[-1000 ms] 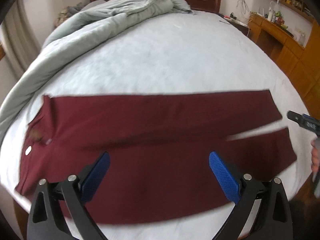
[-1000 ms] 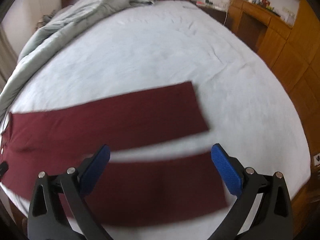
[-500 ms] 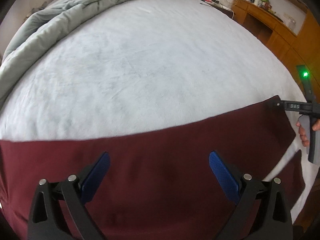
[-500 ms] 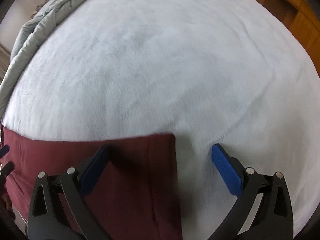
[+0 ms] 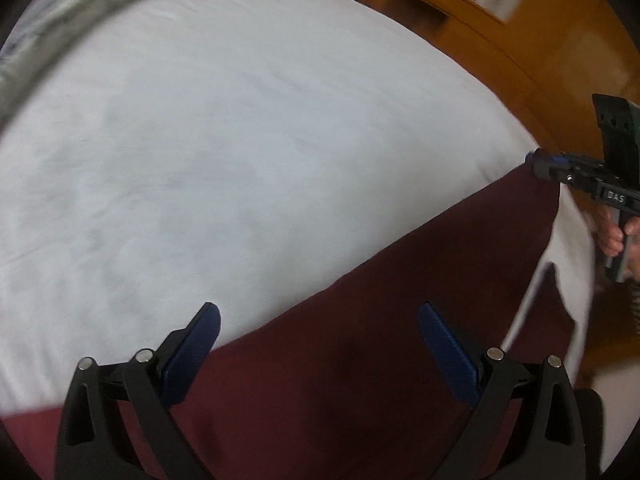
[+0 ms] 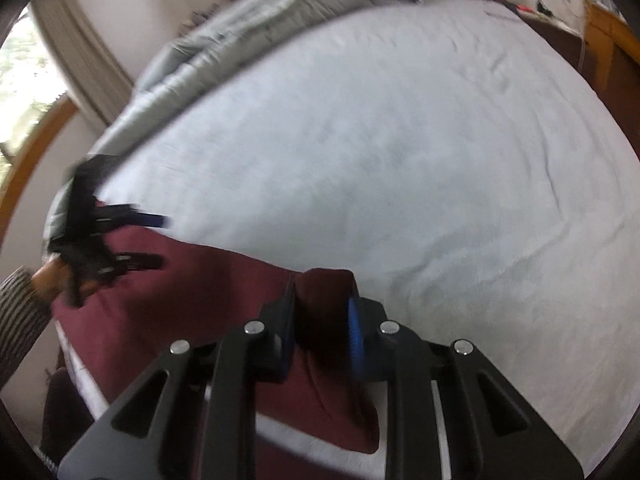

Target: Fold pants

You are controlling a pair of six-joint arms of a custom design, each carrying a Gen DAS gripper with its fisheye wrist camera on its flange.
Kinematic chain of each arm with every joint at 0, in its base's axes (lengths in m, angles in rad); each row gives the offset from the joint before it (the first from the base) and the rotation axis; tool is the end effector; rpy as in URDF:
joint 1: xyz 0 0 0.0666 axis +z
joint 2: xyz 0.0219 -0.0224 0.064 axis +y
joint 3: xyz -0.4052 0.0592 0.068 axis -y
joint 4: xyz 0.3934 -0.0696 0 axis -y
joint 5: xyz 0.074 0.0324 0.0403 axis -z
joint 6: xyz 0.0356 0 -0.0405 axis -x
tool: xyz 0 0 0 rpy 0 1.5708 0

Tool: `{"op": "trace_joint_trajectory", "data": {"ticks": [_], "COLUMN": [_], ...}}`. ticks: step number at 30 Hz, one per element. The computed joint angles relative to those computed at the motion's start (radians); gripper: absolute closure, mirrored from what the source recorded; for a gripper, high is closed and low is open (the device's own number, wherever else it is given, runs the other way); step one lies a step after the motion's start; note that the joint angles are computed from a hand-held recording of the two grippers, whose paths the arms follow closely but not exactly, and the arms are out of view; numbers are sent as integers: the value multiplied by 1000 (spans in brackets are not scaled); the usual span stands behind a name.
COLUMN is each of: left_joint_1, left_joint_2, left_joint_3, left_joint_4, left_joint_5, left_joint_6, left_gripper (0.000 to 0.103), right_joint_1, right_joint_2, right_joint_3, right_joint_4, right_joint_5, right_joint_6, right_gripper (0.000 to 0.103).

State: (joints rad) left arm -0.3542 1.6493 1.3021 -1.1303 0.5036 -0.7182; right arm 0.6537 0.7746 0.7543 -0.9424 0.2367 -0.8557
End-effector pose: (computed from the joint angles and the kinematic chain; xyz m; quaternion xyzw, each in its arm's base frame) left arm 0.4638 -0.1903 0.2906 0.5042 0.8257 -0.2366 0.0895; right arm 0.1919 0.1360 0.3654 0.1307 0.9391 0.1216 0.2937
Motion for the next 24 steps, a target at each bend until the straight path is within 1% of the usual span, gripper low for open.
{"op": "trace_joint_trajectory", "data": {"ticks": [2,4,6,8,10,11,13,14,15,16,17,18,20,21,22,24], "left_joint_1": [-8,-18,-23,-29,-39,-38,-36,-33,-30,-22,-18,-12,2,9,16,28], "left_joint_2": [41,84,133,168,198,214,232,233,230,212,191,170,72,28,-46,-179], "left_joint_3": [43,94,150,187,218,229,237,236,231,217,200,190,120,91,37,-58], "left_joint_4": [-58,-131,-218,-282,-381,-421,-472,-481,-486,-475,-453,-435,-333,-285,-209,-99], "left_joint_5": [28,67,106,117,132,134,127,127,122,105,97,93,101,103,100,100], "left_joint_6": [-26,-61,-111,-136,-159,-162,-156,-156,-160,-166,-164,-162,-138,-119,-89,-55], "left_gripper": [4,4,4,4,4,4,4,13,35,49,71,77,82,82,82,82], "right_joint_1": [28,37,66,77,82,69,76,75,81,88,100,117,161,190,224,311], "right_joint_2": [-40,-56,-58,-69,-79,-84,-90,-91,-94,-96,-98,-92,-82,-81,-81,-78], "right_joint_3": [6,15,30,35,40,36,32,30,26,25,24,32,39,41,43,48], "right_joint_4": [4,-2,-6,-16,-21,-14,-14,-11,-9,-11,-15,-35,-59,-71,-84,-134], "right_joint_5": [17,26,43,51,59,52,64,71,77,89,104,120,167,195,227,301], "right_joint_6": [12,38,35,42,50,56,44,38,27,13,-1,-23,-59,-82,-109,-186], "right_gripper": [83,82,83,83,83,83,83,83,83,82,82,82,82,82,82,82]}}
